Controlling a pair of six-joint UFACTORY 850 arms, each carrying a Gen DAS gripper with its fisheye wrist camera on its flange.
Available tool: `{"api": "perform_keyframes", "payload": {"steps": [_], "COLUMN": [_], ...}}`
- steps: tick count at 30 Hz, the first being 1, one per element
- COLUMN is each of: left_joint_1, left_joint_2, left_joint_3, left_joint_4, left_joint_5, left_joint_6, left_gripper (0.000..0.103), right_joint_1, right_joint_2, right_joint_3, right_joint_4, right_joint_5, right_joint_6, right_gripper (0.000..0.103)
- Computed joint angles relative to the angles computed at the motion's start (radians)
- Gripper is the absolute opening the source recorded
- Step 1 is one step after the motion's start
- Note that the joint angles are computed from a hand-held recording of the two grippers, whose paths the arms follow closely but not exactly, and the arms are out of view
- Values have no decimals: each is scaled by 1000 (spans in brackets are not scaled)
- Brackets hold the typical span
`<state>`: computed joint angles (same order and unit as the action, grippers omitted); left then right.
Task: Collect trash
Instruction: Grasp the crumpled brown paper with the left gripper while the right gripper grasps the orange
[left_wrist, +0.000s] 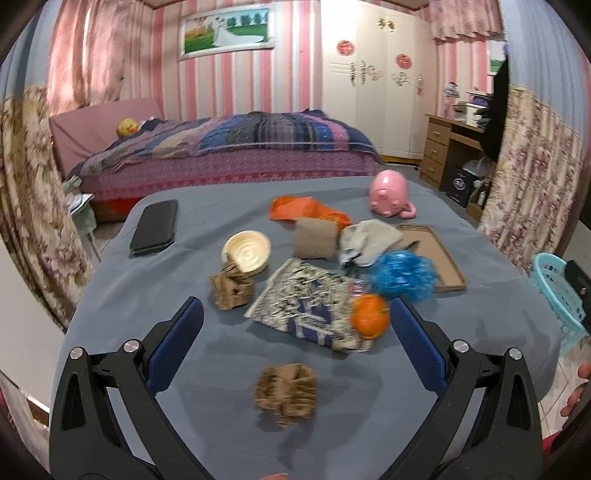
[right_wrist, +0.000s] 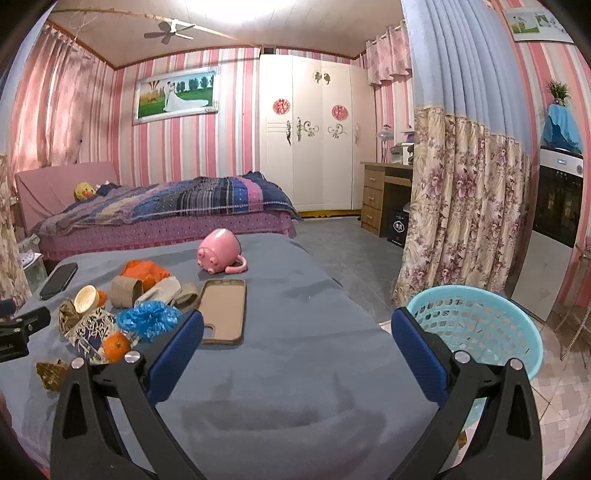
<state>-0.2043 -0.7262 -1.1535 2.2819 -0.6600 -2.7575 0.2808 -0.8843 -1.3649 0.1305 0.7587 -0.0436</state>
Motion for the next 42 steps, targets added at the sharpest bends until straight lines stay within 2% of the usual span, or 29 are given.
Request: {"api": "perform_keyframes", "payload": {"steps": [3,5,10,14,18,20,22,24,26,31,39,42], "left_joint_1": [21,28,33,34,43,50,67,76,74,84,163,191], "left_joint_2": [0,-6,-38,-67,-86,-94,-98,-100,-100,-63,-6,2], "left_joint_3": [14,18,10,0,-3,-8,-8,-10,-8,31,73,86], "left_joint_4": [25,37,75,99,168,204,336,420,427,430,360,361], "left_joint_5": [12,18,48,61,88,110,151,172,165,120,92,84], "left_joint_6": [-42,-56,-80,-99,-149,-178,-289,-354,-338,-314,-264,-277], "left_gripper": [98,98,98,98,97,91,61,44,42,42,42,42], "right_joint_1": [3,15,34,34,26,23,18,15,32,84,139,153], "right_joint_2": [-11,-22,-44,-55,-69,-81,-92,-101,-114,-134,-181,-212], "right_joint_3": [-22,-42,-69,-91,-114,-139,-160,-182,-207,-233,-310,-362], "right_joint_4": [-1,66,165,225,186,158,66,-77,-96,-37,-139,-229], "right_joint_5": [-40,-76,-88,-117,-171,-230,-288,-338,-377,-386,-450,-497], "right_joint_6": [-4,-82,-207,-223,-173,-142,-51,72,68,-66,-40,47], "right_gripper": [99,99,99,99,99,99,99,99,99,99,98,97]}}
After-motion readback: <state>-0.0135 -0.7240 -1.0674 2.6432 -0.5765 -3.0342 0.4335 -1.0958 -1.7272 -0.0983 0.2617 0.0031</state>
